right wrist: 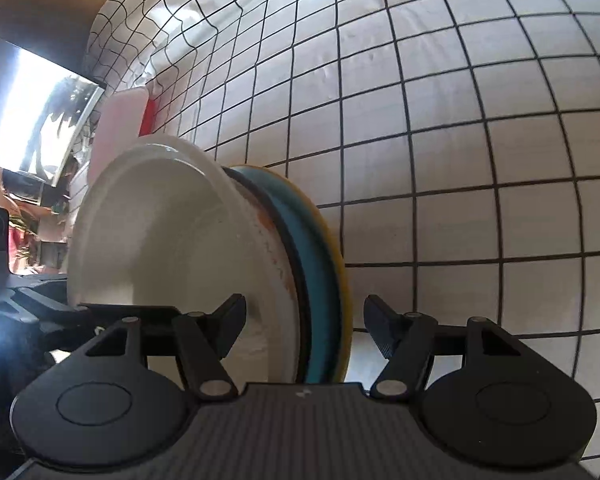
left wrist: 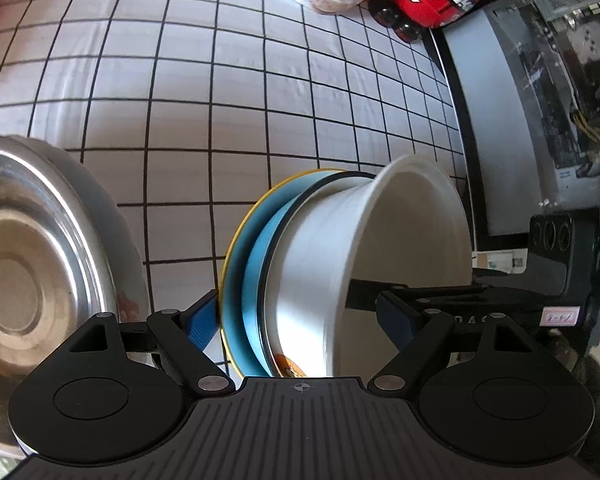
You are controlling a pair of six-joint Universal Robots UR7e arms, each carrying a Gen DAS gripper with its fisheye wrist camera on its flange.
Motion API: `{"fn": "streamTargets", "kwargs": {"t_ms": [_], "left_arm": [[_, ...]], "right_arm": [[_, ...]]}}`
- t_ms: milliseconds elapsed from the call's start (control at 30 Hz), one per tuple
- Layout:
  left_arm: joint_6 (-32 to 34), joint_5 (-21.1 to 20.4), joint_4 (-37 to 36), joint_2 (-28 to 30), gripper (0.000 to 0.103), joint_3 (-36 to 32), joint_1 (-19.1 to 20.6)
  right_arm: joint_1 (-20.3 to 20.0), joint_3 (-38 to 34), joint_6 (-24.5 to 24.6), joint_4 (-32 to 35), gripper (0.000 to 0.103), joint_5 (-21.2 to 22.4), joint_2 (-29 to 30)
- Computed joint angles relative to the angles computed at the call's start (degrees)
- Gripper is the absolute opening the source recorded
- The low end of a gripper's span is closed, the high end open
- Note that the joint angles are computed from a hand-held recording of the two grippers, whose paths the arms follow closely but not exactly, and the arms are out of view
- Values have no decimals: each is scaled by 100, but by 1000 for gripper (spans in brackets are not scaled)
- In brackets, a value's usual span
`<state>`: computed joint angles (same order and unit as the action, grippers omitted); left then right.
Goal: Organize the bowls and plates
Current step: 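Keep the bowl stack gripped by its rim with the right gripper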
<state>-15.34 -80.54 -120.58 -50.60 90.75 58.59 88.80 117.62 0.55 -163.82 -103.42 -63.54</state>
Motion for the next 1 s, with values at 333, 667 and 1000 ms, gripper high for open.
{"fn": "streamTargets", "kwargs": {"t_ms": [333, 667, 1000], "left_arm": [[64, 187, 4, 8, 85, 59, -98], [-50, 259, 38, 74, 85, 3, -102], [-191, 295, 170, 143, 85, -120, -83]], "right_arm": [[-2, -24, 207, 3, 68, -15, 22], [-16, -65, 172, 216, 68, 32, 4], [3, -179, 99, 407, 52, 133, 10]]}}
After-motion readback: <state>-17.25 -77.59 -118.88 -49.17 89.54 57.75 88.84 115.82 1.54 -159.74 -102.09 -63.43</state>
